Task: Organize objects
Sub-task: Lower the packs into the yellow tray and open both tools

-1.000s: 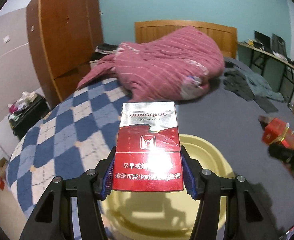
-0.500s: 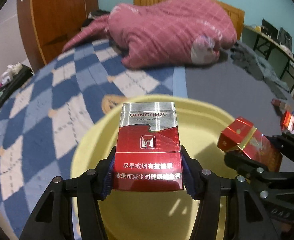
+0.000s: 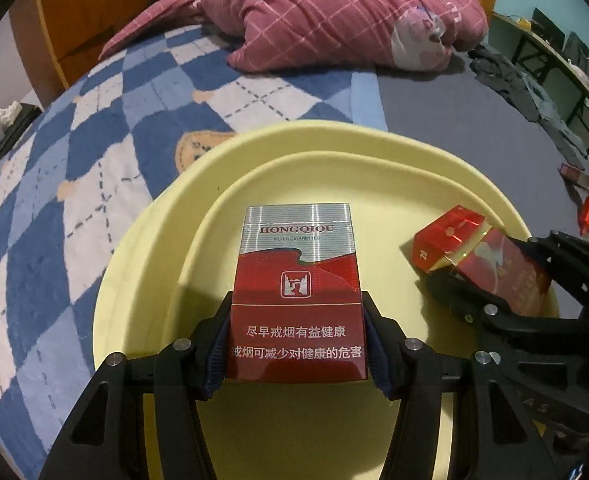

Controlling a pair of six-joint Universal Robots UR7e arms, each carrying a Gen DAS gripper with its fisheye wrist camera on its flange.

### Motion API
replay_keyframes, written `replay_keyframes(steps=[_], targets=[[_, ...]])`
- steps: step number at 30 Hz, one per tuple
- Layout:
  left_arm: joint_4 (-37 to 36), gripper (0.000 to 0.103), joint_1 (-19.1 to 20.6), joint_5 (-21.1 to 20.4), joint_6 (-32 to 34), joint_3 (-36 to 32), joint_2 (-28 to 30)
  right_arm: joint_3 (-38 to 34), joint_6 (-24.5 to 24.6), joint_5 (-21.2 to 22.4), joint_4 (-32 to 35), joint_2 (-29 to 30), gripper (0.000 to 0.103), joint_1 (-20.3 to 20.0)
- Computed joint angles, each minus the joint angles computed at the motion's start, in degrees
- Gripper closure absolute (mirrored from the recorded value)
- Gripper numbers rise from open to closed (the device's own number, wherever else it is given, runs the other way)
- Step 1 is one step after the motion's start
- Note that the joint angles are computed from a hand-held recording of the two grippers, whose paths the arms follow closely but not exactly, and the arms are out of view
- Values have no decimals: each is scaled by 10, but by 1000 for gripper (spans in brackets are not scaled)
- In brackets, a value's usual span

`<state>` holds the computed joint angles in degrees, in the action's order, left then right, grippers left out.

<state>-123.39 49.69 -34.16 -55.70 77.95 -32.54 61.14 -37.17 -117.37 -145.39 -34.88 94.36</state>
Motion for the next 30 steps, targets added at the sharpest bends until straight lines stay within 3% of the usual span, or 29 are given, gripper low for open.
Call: replay_keyframes(steps=[9,18,23,29,30], targets=[[96,49,7,8,-15,-57,23,-25,-5,-10,20,15,46,0],[72,48,6,15,-1,-42,19,-27,-15,-3,16,18,46,-1],[68,43,1,22,-11,-33,14,-21,-19,10,16,11,45,-3],[-24,28,-7,7,25,17,-12,15,-56,35,-21,-16,28,-4],[-15,21,-9,9,17,18,-15,15,-53,43,-9,-21,22,-5]])
